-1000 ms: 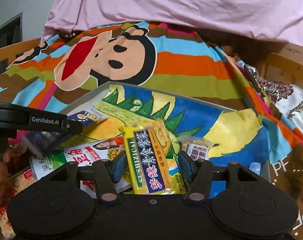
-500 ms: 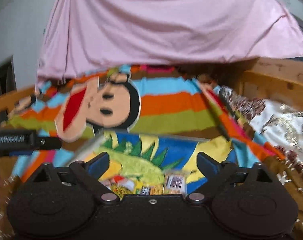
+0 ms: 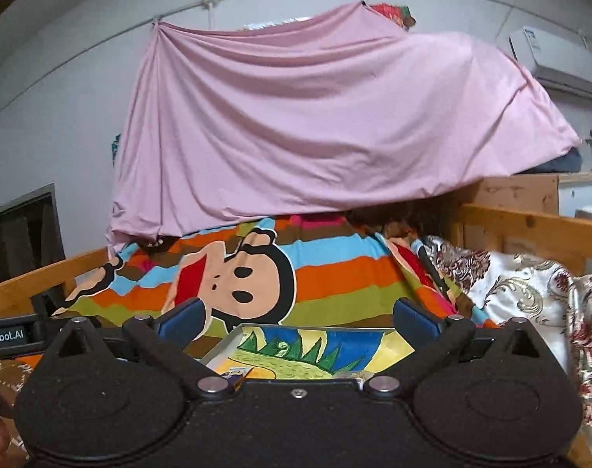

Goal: Organize snacks
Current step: 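Raise both tools back above the remaining snacks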

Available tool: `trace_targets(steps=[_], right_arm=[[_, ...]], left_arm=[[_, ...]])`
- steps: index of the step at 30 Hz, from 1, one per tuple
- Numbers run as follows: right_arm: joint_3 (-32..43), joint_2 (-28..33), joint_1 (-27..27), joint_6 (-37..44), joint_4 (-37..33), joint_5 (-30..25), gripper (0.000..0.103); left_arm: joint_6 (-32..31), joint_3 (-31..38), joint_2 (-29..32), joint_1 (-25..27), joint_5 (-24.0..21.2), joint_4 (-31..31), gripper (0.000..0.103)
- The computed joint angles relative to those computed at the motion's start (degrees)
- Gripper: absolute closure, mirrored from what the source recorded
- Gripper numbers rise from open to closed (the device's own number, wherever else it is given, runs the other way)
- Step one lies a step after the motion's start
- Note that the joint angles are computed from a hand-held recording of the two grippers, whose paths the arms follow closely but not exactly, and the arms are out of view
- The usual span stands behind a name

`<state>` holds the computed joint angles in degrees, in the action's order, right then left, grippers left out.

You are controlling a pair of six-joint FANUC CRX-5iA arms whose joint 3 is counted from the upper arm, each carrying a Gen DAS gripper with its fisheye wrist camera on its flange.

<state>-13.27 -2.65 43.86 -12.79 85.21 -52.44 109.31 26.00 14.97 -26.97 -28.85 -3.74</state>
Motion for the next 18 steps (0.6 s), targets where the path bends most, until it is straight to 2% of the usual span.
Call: trace_targets(steps=[3, 8, 13, 18], right_arm=[[-1.6, -1.5, 2.5, 0.4, 1.8, -2.4, 0.001], [-4.3, -3.6, 6.7, 2.2, 4.3, -5.8, 0.001], [-6.8, -5.9, 11.8, 3.5, 3.5, -8.5, 0.001], [-8.3, -7.3, 18.1, 2.6, 0.2, -13.8, 0.001]], left_arm=[[4.3, -2.2, -2.9, -1.0, 0.2, -5.9, 0.001], [9.9, -7.9, -8.3, -1.4, 1.0, -10.9, 0.001], [13.0, -12.1, -12.8, -1.3, -1.9, -13.3, 0.001], [12.7, -16.6, -17.4, -1.0, -5.0, -13.0, 0.001]])
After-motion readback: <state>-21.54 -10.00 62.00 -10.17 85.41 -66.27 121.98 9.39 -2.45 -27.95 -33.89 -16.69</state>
